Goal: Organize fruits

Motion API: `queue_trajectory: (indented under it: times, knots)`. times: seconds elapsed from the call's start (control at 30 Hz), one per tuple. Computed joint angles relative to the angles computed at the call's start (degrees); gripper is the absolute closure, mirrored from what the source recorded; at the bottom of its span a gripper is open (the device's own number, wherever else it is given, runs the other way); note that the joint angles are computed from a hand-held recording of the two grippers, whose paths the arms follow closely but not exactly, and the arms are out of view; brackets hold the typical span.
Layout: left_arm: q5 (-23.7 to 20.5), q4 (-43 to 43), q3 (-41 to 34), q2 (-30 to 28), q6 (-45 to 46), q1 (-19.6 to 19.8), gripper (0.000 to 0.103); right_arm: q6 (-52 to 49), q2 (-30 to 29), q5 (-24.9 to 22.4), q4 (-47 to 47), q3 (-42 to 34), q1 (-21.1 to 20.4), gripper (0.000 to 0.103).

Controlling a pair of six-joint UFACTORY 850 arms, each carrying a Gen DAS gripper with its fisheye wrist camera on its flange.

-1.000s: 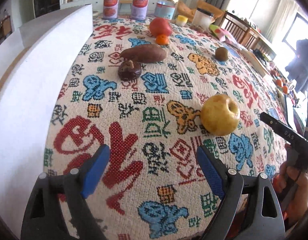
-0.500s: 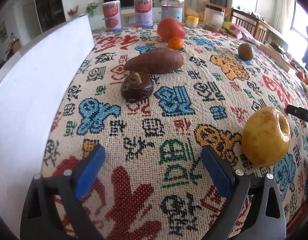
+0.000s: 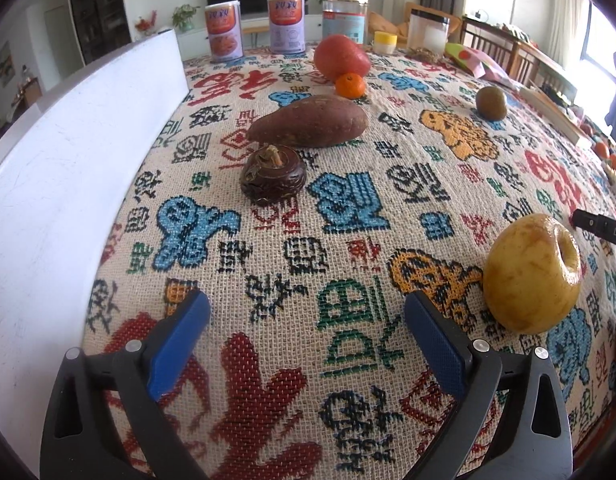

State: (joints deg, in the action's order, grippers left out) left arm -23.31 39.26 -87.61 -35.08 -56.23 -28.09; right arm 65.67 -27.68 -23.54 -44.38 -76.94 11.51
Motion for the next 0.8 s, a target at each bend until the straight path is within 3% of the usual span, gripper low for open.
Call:
queue_trajectory:
  times: [0.8]
  knots:
    - [0.68, 0.78, 0.6, 0.19, -1.31, -0.05, 0.002, -0.02, -0.02, -0.06, 0.1, -0.06, 0.03, 0.0]
